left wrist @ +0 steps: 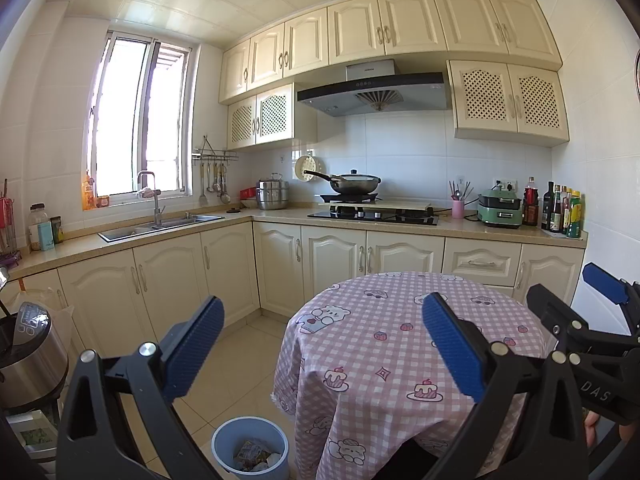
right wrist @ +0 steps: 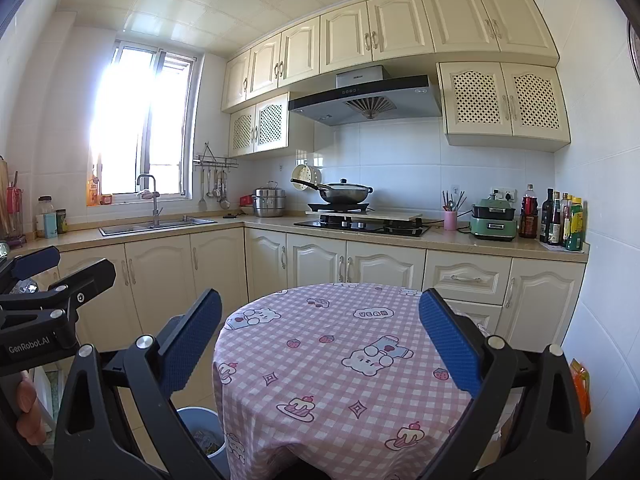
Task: Collect trash
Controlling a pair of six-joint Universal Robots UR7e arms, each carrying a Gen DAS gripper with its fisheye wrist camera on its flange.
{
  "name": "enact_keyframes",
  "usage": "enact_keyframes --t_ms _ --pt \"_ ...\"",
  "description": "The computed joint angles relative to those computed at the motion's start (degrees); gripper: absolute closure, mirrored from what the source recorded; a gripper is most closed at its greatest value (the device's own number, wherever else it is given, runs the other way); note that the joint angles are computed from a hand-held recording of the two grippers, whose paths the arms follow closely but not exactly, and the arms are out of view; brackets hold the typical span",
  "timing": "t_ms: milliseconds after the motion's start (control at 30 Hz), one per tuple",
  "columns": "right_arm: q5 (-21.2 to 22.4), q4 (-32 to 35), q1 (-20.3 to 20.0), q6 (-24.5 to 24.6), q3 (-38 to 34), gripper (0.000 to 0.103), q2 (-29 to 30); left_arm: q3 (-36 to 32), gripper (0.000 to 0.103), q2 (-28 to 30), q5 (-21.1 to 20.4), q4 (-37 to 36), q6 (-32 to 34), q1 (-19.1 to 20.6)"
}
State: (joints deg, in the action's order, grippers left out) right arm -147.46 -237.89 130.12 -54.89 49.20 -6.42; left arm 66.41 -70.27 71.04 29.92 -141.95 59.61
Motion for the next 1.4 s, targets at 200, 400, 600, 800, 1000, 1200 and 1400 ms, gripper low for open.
enact_keyframes --t_ms 200,400,600,800,1000,1200,1400 --pt "-0.1 0.48 0.02 0.51 0.04 0.008 0.06 -0.12 0.006 0.07 -0.03 0.17 -0.13 0.07" --pt "-0.09 0.77 -0.04 0.78 0.18 0.008 -0.11 -0.24 0.006 0.12 -0.03 0.35 -0.12 0.14" --pt "0.04 0.97 -0.02 0.73 0.12 0.008 -0.04 -0.37 0.006 0.23 0.0 0.3 -0.15 0.21" --pt "0.0 1.34 -0.03 0.88 0.18 0.008 -0.11 -0.37 0.006 0.27 -0.05 0.4 -0.25 0.27" --pt "0.08 1.97 -0.02 1.17 0.15 0.008 -0.19 -0.83 0.006 0.45 -0.18 0.7 -0.35 0.28" --pt "0.09 2.17 -0.05 1.32 0.41 0.008 -0.34 -1.14 0.006 0.66 -0.34 0.95 -0.34 0.31" --pt "0.09 2.36 -0.04 1.42 0.33 0.008 -0.29 -1.32 0.006 0.75 -0.37 1.2 -0.42 0.38"
